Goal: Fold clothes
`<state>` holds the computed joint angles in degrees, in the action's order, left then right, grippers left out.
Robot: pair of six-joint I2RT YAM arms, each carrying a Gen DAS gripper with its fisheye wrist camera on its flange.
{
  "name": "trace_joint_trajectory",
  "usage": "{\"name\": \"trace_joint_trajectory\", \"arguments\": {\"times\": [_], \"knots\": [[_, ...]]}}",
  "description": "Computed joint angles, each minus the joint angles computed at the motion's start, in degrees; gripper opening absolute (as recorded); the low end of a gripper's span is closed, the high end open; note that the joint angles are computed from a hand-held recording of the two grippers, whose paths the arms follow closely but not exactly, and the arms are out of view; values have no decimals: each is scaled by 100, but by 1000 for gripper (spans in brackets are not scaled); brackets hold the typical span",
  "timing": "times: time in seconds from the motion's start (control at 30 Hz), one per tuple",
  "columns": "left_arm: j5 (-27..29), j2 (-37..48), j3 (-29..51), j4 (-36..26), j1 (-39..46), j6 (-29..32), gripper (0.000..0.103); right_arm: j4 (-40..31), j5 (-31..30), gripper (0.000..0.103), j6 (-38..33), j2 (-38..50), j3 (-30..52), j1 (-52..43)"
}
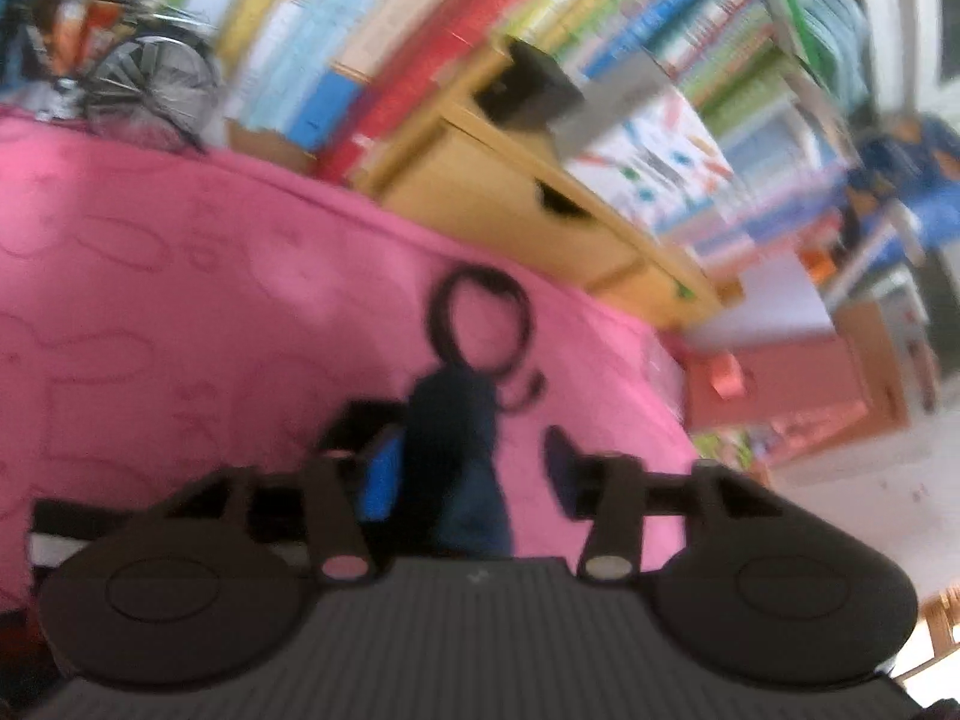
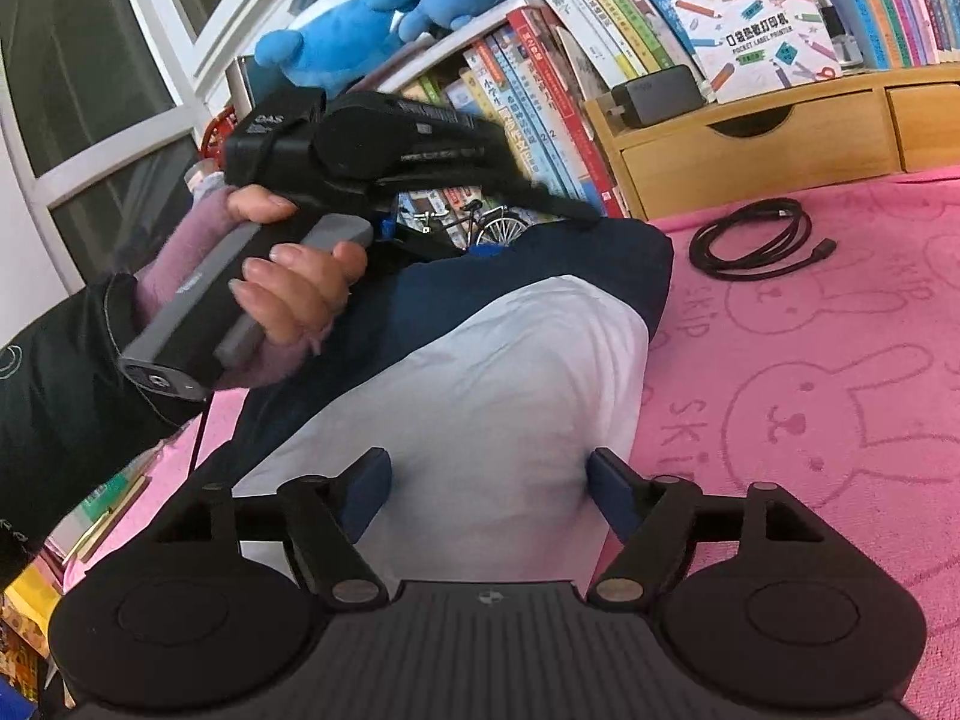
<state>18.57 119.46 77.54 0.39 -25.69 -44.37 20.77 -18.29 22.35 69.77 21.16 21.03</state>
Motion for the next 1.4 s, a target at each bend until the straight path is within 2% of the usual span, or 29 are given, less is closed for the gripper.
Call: {"name": "trace_joint_trajectory", "arguments": {"times": [0.07,0.1,0.13,0.2,0.3,0.37,0.43,0.5,0.6,0.7,0.77,0.87,0.93,1.0,1.13,1.23,1.4], "knots": [[-306,23,139,-241,-137,302,47,6,-2,76,-20,16,3,5],[-555,42,229,-388,-226,463,29,7,-6,77,-26,26,7,8],[-824,63,296,-473,-307,571,21,5,-10,77,-32,35,12,11],[-1079,95,300,-375,-335,471,14,6,-14,78,-40,49,17,16],[-1425,50,237,-183,-299,234,13,-1,-19,79,-71,44,14,15],[-2100,-16,343,-327,-348,185,13,-11,-7,80,-103,39,13,34],[-2905,-139,434,-501,-499,457,12,-8,14,82,-116,40,9,57],[-3409,-305,472,-579,-794,1254,12,31,35,82,-96,23,-18,66],[-3894,-330,779,-835,-1395,2840,21,308,129,81,-1,-143,-206,-25],[-4255,60,1473,-1571,-2009,4478,23,644,153,81,272,-466,-499,-519],[-4226,345,1895,-2043,-2211,4989,23,813,-113,81,701,-582,-664,-1144],[-3968,825,2604,-2790,-2288,5114,24,1248,-431,81,1832,-475,-916,-2223],[-3740,1211,3138,-3324,-2277,5180,25,1165,-38,82,2355,-462,-967,-2570],[-3588,1624,3698,-3893,-2253,5264,27,1099,350,82,2563,-395,-973,-2704],[-3613,1868,3864,-4151,-2066,5330,25,1466,42,82,2639,-118,-1034,-2822],[-3972,2135,4345,-4360,-1870,5045,26,1223,82,83,2453,-318,-1013,-2695],[-5072,3188,5977,-5342,-1662,4751,26,1011,-81,84,2444,-399,-965,-2694]]}}
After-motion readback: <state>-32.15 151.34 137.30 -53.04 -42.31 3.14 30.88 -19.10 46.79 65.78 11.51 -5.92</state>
